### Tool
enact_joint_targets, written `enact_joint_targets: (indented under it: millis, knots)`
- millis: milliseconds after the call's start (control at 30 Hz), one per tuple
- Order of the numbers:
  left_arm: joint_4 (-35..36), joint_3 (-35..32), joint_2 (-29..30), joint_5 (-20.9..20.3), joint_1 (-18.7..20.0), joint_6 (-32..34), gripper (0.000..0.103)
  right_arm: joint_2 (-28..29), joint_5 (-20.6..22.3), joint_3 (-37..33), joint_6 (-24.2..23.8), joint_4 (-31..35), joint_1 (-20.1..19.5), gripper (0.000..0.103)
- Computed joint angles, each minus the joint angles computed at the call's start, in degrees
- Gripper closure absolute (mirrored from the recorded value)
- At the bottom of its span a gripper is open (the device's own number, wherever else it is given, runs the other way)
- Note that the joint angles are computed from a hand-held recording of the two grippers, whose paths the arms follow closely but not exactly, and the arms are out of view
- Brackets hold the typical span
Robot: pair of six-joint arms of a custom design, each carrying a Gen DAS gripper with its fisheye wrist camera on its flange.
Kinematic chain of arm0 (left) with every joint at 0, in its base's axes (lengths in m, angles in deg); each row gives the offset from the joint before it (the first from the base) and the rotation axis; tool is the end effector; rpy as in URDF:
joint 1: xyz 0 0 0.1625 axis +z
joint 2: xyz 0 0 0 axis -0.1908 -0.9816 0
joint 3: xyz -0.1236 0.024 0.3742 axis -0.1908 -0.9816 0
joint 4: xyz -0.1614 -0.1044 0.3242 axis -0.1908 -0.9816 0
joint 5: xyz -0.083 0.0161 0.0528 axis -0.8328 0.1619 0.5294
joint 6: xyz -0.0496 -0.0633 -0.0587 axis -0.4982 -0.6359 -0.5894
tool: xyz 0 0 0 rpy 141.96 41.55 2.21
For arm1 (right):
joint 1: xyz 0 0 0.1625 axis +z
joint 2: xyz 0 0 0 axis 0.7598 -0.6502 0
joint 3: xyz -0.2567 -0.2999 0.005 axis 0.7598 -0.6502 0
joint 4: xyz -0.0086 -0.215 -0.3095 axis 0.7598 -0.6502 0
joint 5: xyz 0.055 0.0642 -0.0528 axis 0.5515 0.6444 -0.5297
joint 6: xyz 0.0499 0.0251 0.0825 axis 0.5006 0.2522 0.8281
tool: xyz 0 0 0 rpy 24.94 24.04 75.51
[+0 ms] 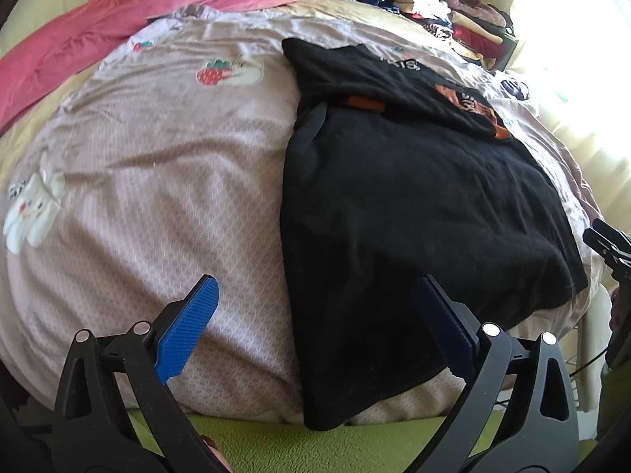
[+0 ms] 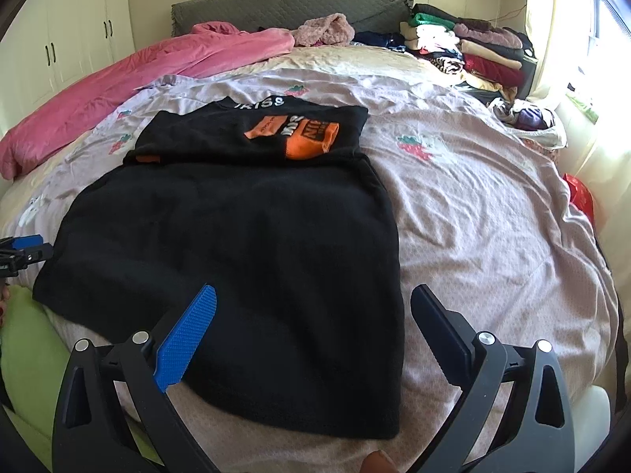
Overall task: Fold small clothes
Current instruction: 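Close the left tool on the hem while the right tool grips the hem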
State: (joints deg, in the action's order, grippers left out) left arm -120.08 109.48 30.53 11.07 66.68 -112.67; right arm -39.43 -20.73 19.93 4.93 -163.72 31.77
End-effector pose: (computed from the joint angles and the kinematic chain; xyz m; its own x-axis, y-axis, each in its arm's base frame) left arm -0.1081 -0.5431 0.0513 -0.7691 -0.3557 -0.5311 0.1119 0.7431 -0.6597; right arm 0.0103 -0.7125 0.1586 -0.5800 -0.5914 0.5603 -0.7819 0.5971 -0.1792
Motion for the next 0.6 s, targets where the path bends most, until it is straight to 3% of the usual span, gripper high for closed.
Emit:
enact_joint_targets:
  millis: [100, 200, 267, 300, 367, 400, 600]
  knots:
    - [-0.1, 0.4, -0.1, -0.9, 0.2, -0.8, 0.016, -2.1, 1.4, 2.5, -4.7, 3.1, -0.5, 0.005]
    - [1.4, -0.3, 0.1, -1.5, 0.4, -1.1, 0.03, -3.8, 3.1, 4.4, -9.1, 7.1, -0.5, 0.006]
    - [1.9, -0.7, 0.3, -2.0, 0.5, -1.1, 0.05, -4.0, 3.7, 5.1, -11.0, 9.1, -0.1, 0.006]
    - [2.5, -1.0, 0.5, -2.3, 0.5, -1.0, 0.056, -3.8, 4.1, 5.2, -12.0, 10.6, 0.2, 0.007]
    - [3.3, -1.3, 0.7, -2.8, 0.6, -1.0, 0.074, -2.7, 3.1, 4.2, -12.5, 13.8, 1.1, 0.023]
    - [3.5, -1.4, 0.7, -2.9, 0.6, -0.9, 0.076, -2.1, 2.8, 3.7, -12.8, 14.6, 1.5, 0.029]
    - [4.4, -1.0, 0.3, -2.9, 0.5, -1.9, 0.08, 1.5, 2.3, 0.5, -13.5, 19.1, 4.1, 0.03]
